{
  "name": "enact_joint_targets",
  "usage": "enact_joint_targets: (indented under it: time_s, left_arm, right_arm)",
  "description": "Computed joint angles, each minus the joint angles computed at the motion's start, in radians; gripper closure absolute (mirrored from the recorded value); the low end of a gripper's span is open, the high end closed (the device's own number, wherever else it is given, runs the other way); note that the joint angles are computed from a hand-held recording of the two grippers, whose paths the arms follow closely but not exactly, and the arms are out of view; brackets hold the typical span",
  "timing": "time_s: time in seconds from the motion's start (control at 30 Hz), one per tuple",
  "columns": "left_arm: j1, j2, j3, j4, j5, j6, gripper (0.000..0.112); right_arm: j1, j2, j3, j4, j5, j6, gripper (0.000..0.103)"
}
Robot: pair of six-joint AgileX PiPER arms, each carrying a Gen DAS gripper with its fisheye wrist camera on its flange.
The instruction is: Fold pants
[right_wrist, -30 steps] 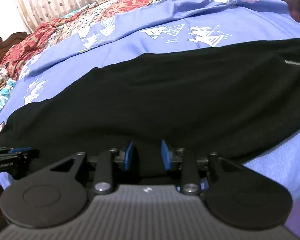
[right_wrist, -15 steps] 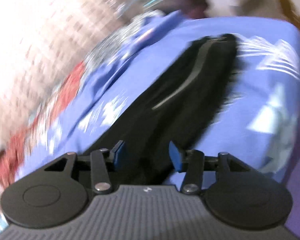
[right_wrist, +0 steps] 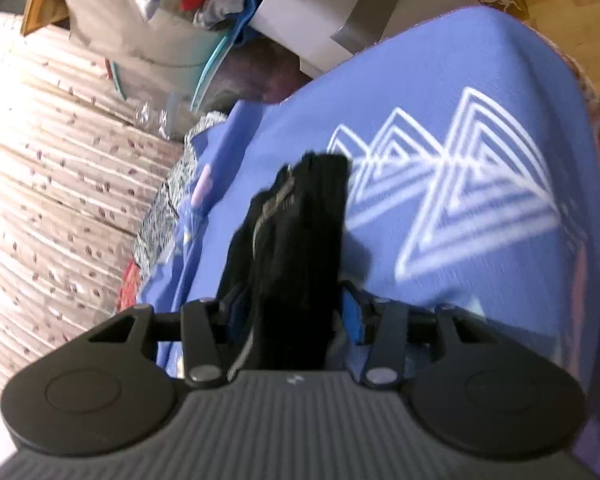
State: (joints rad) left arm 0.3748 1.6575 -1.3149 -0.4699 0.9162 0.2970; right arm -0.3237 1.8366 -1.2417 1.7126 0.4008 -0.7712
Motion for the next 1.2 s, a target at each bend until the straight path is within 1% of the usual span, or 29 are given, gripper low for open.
enact_joint_targets:
  time_s: [0.03,0.07,0.2,0.27,0.33,0.37,0.4,0.43,0.47,0.5,0.57,0.63,0.73,0.8,0.93,0.97,1.0,1.07,1.1,1.17,1.2]
  left_arm:
    - [-0.007,-0.002,0.0,0.009,-0.001,-0.01,0.077]
    - [-0.016,0.001,-0.007,0.021,0.002,-0.026,0.077]
    - [-0.044,0.003,-0.025,0.045,0.003,-0.059,0.076]
    - [-0.049,0.0,-0.028,0.031,0.009,-0.043,0.077]
    - [-0.064,-0.003,-0.031,0.017,0.015,-0.024,0.078]
    - [-0.073,-0.005,-0.033,0.009,0.019,-0.012,0.078]
    - [-0.079,-0.007,-0.034,0.004,0.022,-0.002,0.078]
    - [-0.085,-0.008,-0.036,-0.002,0.025,0.008,0.078]
    - [-0.09,-0.008,-0.039,-0.008,0.031,0.014,0.079]
    - [-0.09,-0.008,-0.041,-0.018,0.034,0.024,0.079]
    - [-0.084,-0.008,-0.042,-0.038,0.039,0.039,0.079]
    - [-0.076,-0.005,-0.043,-0.049,0.045,0.045,0.079]
    - [-0.052,-0.001,-0.041,-0.076,0.054,0.057,0.079]
    - [-0.033,0.0,-0.04,-0.104,0.063,0.068,0.079]
    - [-0.001,-0.001,-0.037,-0.152,0.078,0.1,0.079]
    - [0.005,-0.004,-0.034,-0.161,0.08,0.11,0.079]
    - [0.005,-0.006,-0.031,-0.164,0.079,0.113,0.079]
    - [0.012,-0.009,-0.025,-0.17,0.083,0.122,0.078]
    - [0.015,-0.009,-0.023,-0.173,0.084,0.126,0.078]
    - [0.023,-0.013,-0.018,-0.179,0.086,0.134,0.078]
    - [0.027,-0.015,-0.016,-0.183,0.087,0.136,0.078]
  right_arm:
    - [0.0,0.014,-0.03,-0.032,-0.009,0.028,0.053]
    - [0.004,0.028,-0.069,-0.1,-0.02,0.085,0.053]
    - [0.031,0.089,-0.219,-0.461,-0.058,0.379,0.053]
    - [0.036,0.118,-0.269,-0.577,-0.061,0.489,0.053]
    - [0.04,0.154,-0.326,-0.682,-0.055,0.586,0.055]
    - [0.043,0.166,-0.353,-0.754,-0.044,0.65,0.059]
    - [0.043,0.17,-0.369,-0.796,-0.023,0.681,0.073]
    - [0.034,0.195,-0.412,-0.799,0.022,0.688,0.084]
    - [0.025,0.197,-0.423,-0.783,0.059,0.687,0.084]
    - [0.022,0.185,-0.411,-0.757,0.062,0.666,0.086]
    - [0.02,0.147,-0.375,-0.669,0.062,0.569,0.086]
    - [0.028,0.109,-0.362,-0.621,0.077,0.484,0.087]
    - [0.077,0.04,-0.351,-0.673,0.08,0.42,0.087]
    - [0.124,-0.012,-0.324,-0.677,0.07,0.34,0.087]
    - [0.26,-0.098,-0.268,-0.748,0.018,0.238,0.087]
    - [0.301,-0.111,-0.256,-0.787,0.005,0.226,0.087]
    - [0.352,-0.125,-0.242,-0.866,-0.012,0.237,0.087]
    - [0.453,-0.127,-0.227,-1.066,-0.047,0.286,0.087]
    - [0.496,-0.118,-0.227,-1.166,-0.045,0.314,0.086]
    - [0.581,-0.087,-0.234,-1.366,0.0,0.366,0.084]
    - [0.619,-0.067,-0.242,-1.466,0.031,0.404,0.077]
